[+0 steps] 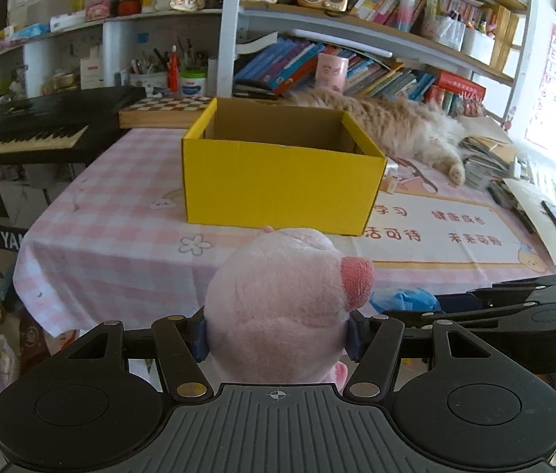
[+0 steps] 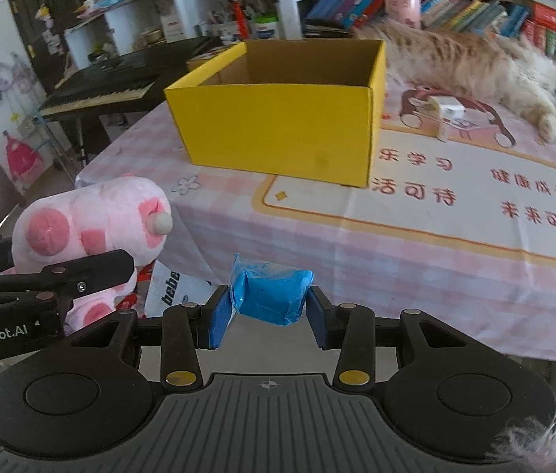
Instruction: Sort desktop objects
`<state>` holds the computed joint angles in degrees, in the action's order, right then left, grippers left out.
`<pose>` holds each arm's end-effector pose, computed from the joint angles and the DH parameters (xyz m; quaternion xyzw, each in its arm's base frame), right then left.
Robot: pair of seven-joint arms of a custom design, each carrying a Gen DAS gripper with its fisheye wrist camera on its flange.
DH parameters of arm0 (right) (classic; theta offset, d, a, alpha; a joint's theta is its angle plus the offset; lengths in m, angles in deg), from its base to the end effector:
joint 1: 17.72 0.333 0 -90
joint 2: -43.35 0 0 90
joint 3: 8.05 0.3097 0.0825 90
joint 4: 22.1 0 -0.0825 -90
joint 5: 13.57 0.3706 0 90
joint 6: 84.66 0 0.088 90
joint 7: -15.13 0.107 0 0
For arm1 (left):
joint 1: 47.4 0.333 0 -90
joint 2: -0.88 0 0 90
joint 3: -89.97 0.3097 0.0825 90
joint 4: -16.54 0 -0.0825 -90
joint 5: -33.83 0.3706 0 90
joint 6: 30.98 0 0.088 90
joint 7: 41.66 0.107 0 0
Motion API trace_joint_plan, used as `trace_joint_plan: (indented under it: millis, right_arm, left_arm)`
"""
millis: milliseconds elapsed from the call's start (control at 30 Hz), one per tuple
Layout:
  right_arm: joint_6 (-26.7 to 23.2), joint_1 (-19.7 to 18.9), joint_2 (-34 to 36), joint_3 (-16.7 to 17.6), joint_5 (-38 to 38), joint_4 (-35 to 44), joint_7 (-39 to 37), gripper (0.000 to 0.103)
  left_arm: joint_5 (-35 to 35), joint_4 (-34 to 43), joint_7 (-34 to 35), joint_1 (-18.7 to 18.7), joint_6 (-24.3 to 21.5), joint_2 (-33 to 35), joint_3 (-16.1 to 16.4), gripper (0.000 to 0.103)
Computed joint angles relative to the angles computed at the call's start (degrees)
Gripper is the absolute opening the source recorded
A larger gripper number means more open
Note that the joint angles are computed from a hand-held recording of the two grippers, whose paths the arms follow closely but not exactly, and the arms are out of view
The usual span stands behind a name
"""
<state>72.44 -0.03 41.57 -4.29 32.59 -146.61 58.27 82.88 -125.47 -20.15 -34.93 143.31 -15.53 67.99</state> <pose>0.5275 0.1770 0.4653 -0.8071 0.4597 -0.0956 0.3580 0.4506 -0.1419 0.4625 -0.6932 0.5809 -0.3173 0.2853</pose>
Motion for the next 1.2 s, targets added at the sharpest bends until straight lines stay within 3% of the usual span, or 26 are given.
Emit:
trace_joint_plan:
  millis: [300, 533, 733, 933, 1200]
  right_arm:
    - [-1.5, -0.6, 4.3, 0.9, 0.5, 5.2, -4.3, 0.038]
    - [-1.4, -3.1, 10.3, 3.0, 2.7, 13.9, -8.0, 0.038]
    - [-2.4, -6.0, 17.1, 5.9, 6.3, 25.2, -13.5, 0.038]
    - [-4.6, -8.2, 26.2, 8.2, 4.1, 39.4, -15.4, 0.038]
    - [-10.1, -9.1, 39.5, 9.7, -6.3, 58.7, -11.4, 0.038]
  left_arm:
    - [4.3, 4.3, -4.4, -0.3, -2.5, 4.2, 1.0, 0.061]
    - [20.1, 12.8, -17.9, 0.2, -4.3, 9.9, 2.3, 0.061]
    - [32.1, 23.0, -27.1, -2.7, -8.3, 16.5, 5.5, 0.062]
    - [34.1, 32.5, -27.2, -6.9, -11.3, 23.4, 9.7, 0.062]
    - [25.7, 41.4, -15.8, -11.9, -14.0, 30.9, 14.2, 0.062]
